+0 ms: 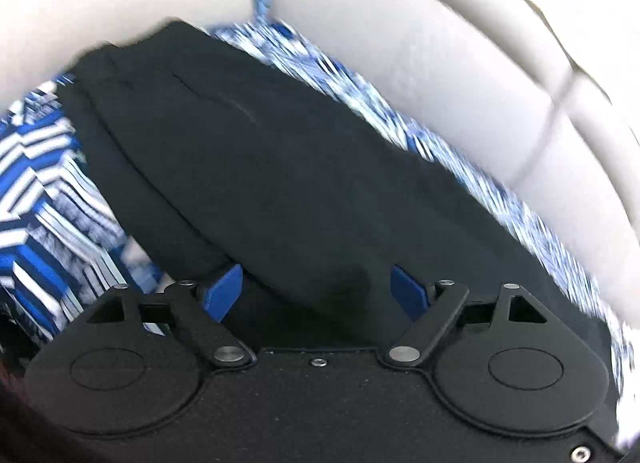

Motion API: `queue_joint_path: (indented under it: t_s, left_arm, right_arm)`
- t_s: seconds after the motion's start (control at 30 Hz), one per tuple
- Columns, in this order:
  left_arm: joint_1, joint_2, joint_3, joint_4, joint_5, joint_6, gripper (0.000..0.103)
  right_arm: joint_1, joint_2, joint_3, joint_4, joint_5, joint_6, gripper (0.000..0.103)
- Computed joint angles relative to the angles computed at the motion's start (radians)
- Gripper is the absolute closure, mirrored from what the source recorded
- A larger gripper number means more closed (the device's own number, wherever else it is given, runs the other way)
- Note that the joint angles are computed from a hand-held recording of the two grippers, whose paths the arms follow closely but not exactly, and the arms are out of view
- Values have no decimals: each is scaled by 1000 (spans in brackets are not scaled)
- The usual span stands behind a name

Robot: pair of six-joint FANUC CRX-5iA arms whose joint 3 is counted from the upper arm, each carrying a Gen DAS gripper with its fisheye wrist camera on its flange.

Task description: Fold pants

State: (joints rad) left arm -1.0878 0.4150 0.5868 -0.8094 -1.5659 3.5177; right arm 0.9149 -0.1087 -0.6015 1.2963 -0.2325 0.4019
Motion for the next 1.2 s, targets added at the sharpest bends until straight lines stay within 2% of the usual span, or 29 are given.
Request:
queue_joint_path:
  t_s: [0.2,0.23,0.27,0.3,0.33,0.4,0.5,0.57,0.6,0.63,0.67,0.73,0.77,0.8,0.87,0.97,1.0,1.03,1.1,1.2]
  left_arm:
    - [22,9,0,-75,-144,152,26]
    - [30,17,11,-79,-171,154,37]
    - [41,39,48,-74,-224,137,70]
    - [52,62,90,-65,-285,113,91]
    - [62,72,113,-51,-325,86,97]
    - [38,74,119,-87,-356,96,98]
    - [1,117,184,-149,-464,6,98]
    - [-13,133,206,-166,-522,-21,98]
    - [-13,125,192,-157,-519,-14,98]
    - [-7,117,178,-138,-512,-4,98]
    - [2,111,168,-111,-504,9,98]
    - [14,103,149,-76,-481,19,97]
    - [18,105,145,-68,-481,16,97]
    - [21,111,148,-65,-484,3,97]
    - [26,117,149,-61,-490,-1,95]
    - [37,116,147,-47,-504,10,94]
    - [39,119,156,-48,-515,3,94]
    - [39,126,169,-55,-530,-11,94]
    - [32,137,200,-78,-556,-44,94]
    - [9,168,268,-149,-602,-107,93]
  right_arm:
    - [34,-20,3,-136,-21,111,99]
    - [41,-24,-2,-140,-28,114,99]
    - [47,-25,-1,-155,-34,128,99]
    - [51,-26,0,-168,-39,141,99]
    - [50,-33,-7,-162,-37,135,99]
    - [51,-51,-20,-161,-28,132,99]
    - [70,-67,-22,-237,-34,212,95]
    - [60,-71,-40,-191,-33,203,93]
    - [38,-73,-59,-115,-22,149,80]
    - [21,-76,-68,-83,-14,128,73]
    - [13,-82,-70,-101,-9,142,71]
    - [19,-91,-50,-251,-25,262,62]
    - [22,-94,-34,-333,-49,327,61]
    - [14,-98,-27,-363,-71,348,61]
    - [-17,-108,-39,-312,-115,289,61]
    - [-62,-125,-46,-303,-189,239,58]
    - [-70,-130,-34,-352,-215,265,56]
    - [-75,-134,-12,-426,-250,307,49]
    - [-96,-144,59,-644,-308,432,39]
    - [-159,-149,169,-914,-409,579,35]
